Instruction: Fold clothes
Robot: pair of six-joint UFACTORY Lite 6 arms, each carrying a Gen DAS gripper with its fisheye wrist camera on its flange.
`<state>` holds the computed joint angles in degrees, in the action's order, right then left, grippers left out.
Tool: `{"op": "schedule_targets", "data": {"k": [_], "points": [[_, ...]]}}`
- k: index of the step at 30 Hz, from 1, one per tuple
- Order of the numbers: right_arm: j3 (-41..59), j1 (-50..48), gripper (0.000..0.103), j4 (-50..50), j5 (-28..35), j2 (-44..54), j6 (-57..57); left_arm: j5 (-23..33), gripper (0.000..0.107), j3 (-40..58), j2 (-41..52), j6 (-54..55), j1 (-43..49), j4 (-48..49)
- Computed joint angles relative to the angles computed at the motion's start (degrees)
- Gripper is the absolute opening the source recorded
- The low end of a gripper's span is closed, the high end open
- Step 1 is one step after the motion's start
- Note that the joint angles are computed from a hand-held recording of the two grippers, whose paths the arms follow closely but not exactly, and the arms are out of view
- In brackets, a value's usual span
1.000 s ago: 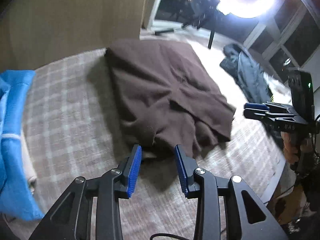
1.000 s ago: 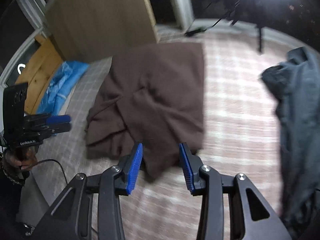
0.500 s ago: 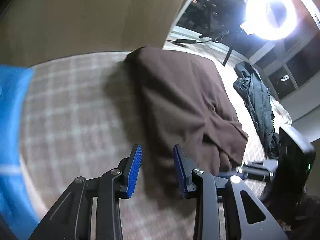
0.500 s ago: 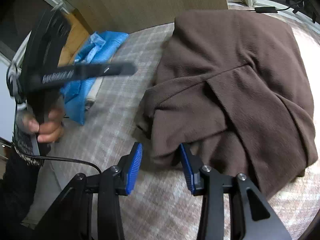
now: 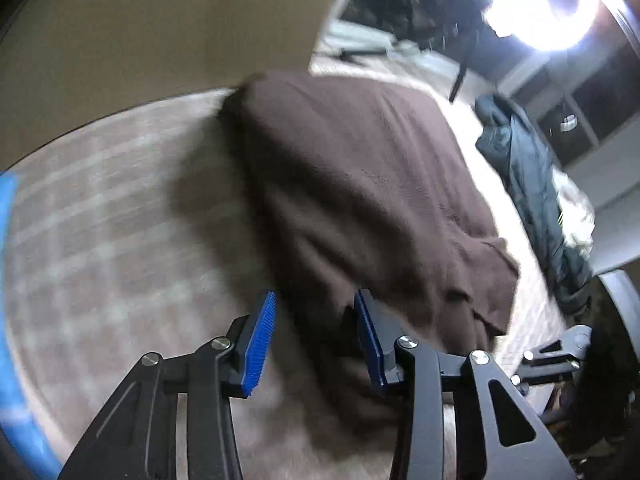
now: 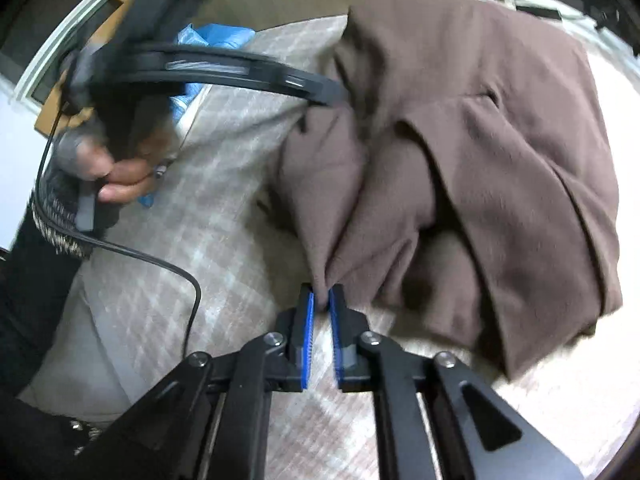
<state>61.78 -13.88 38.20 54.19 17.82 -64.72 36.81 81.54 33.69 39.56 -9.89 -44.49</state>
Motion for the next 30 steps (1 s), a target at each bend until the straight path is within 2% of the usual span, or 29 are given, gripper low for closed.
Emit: {"op": "schedule_targets", "data": {"k": [1,4,5,6,8,9,10,14,16,19,20,23,26,30], "points": [[0.04,-1.74,0.017,0.23,1.65,-0.69,-0.77,0.23,0.038,-4.24,-3.19,2.59,1.42,-2.58],[-0.36,-10.14,0.026,3.15,0.81,-4.9,-3.28,0.33,0.038,-12.12,-7.89,6.6,2.59,-5.71],[0.38,-12.32,0.033,3.65,-0.5,-4.98,-3.14,0.23,0.038,-12.63,-7.44,7.05,2.29,-6.47],[1.59,-14.22,0.045,4.01,-2.72,-4.04,-2.67,-0.21,0.038,-12.83,-6.71,7.25,1.83,-7.13],[4.67,-17.47,0.054,4.8,-7.98,-1.14,-1.37,-0.42,0.031,-13.08,-5.47,8.29,1.25,-9.14],[7.62,-18.35,0.054,3.79,-10.42,2.07,0.8,0.14,0.016,-13.18,-5.16,9.47,1.3,-10.83],[10.59,-18.22,0.054,2.2,-11.7,5.35,3.56,0.71,0.01,-13.27,-4.84,10.61,1.35,-12.48],[17.31,-14.15,0.053,-5.57,-13.86,14.21,11.66,-0.84,0.006,-17.84,-10.41,13.7,1.16,-15.4],[14.99,-13.08,0.053,-8.07,-16.91,11.05,11.2,-3.97,0.006,-22.63,-15.72,13.19,1.0,-13.18],[15.99,-12.75,0.053,-7.35,-14.95,7.64,9.76,-2.95,0.006,-23.62,-15.95,9.51,1.28,-7.98],[17.02,-12.09,0.053,-7.03,-14.0,7.1,10.67,-1.75,0.005,-22.24,-15.15,7.33,1.84,-5.76],[20.13,-8.29,0.053,-4.83,-9.29,5.26,10.68,2.21,0.012,-17.17,-14.51,5.37,5.36,-3.84],[19.21,2.29,0.053,-4.61,-11.56,1.79,12.21,2.6,0.012,-9.91,-13.7,3.64,8.86,-0.56],[27.96,15.52,0.053,-6.9,-16.43,10.64,20.63,4.24,0.012,6.41,-3.6,2.12,11.46,2.94]]}}
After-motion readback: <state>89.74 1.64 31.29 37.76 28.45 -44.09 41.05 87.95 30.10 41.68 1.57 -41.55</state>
